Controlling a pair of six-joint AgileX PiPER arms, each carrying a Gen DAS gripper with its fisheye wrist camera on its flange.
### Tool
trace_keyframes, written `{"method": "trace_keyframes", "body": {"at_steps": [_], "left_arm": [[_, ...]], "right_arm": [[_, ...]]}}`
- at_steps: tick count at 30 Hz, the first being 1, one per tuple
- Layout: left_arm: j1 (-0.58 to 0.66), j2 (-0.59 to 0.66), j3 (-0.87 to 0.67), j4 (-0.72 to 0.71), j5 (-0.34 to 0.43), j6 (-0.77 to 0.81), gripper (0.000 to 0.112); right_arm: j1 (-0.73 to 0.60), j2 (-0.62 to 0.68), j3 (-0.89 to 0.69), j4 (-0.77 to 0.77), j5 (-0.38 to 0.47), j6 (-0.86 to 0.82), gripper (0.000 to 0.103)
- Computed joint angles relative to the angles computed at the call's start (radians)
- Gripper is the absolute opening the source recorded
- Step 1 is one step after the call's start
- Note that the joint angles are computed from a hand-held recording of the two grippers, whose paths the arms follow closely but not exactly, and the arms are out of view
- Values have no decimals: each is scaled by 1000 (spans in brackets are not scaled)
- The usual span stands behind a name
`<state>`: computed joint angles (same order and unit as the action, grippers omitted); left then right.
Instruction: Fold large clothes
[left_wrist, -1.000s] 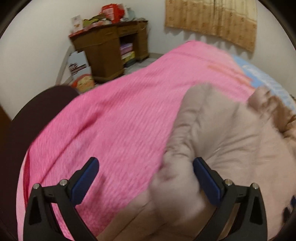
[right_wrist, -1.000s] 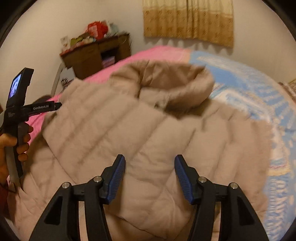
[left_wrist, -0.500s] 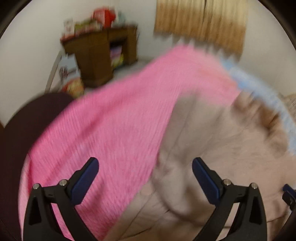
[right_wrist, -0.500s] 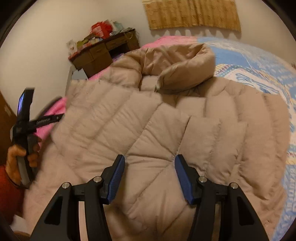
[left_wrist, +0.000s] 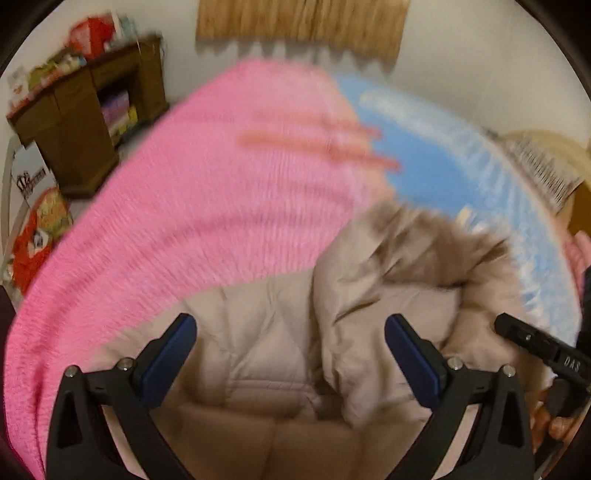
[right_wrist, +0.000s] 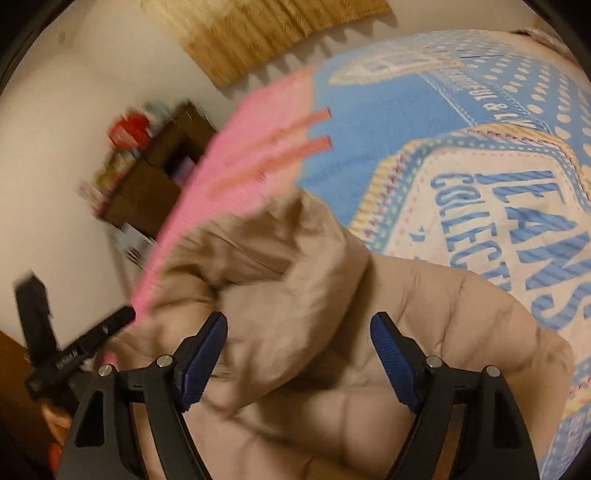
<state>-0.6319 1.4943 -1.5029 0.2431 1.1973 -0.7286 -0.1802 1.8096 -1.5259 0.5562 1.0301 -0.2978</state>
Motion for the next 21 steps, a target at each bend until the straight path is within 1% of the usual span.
{"method": "trace_keyframes", "body": {"at_steps": [1, 2, 3, 4, 5, 6, 7, 8, 10, 12, 14, 16, 17, 18, 19, 20, 21], "left_arm": [[11, 17, 20, -17, -4, -12, 91], [12, 17, 44, -17, -20, -25, 87], [1, 26, 51, 2, -29, -45, 74], [-2, 29, 46, 1, -38, -43, 50], [4, 32, 28, -20, -40, -25, 39], [26, 27, 10, -73, -53, 11, 5], [39, 10, -7, -131, -68, 23, 6], [41, -5, -41, -150, -56, 7, 6], [32, -37, -73, -148, -30, -15, 6], [42, -87, -71, -177, -23, -14, 6], [38, -148, -23, -196, -41, -30, 6], [37, -216, 81, -171, -73, -72, 6], [43, -226, 140, -142, -104, -98, 5], [43, -236, 207, -104, -113, -143, 5], [64, -229, 270, -106, -136, -159, 3], [94, -232, 348, -134, -177, -159, 3], [112, -247, 436, -153, -243, -166, 4]], "right_arm": [[7, 27, -15, 3, 26, -14, 31], [6, 40, -20, 16, 40, -28, 23], [7, 31, -10, 16, 24, -33, 22], [0, 16, 3, 40, 12, -52, 20], [-24, 7, 11, 105, 12, -89, 19], [-53, -2, 20, 175, 22, -116, 18], [-89, -11, 30, 257, 42, -139, 18], [-129, -21, 47, 348, 70, -165, 18], [-178, -45, 84, 434, 110, -194, 18], [-213, -81, 142, 464, 133, -233, 18], [-235, -115, 206, 448, 142, -270, 18], [-251, -152, 285, 387, 116, -298, 18], [-255, -164, 337, 346, 80, -307, 18], [-266, -166, 386, 340, 57, -326, 17], [-287, -160, 446, 372, 38, -383, 9], [-299, -172, 503, 406, 2, -457, 5], [-291, -196, 545, 420, -46, -509, 4]]}}
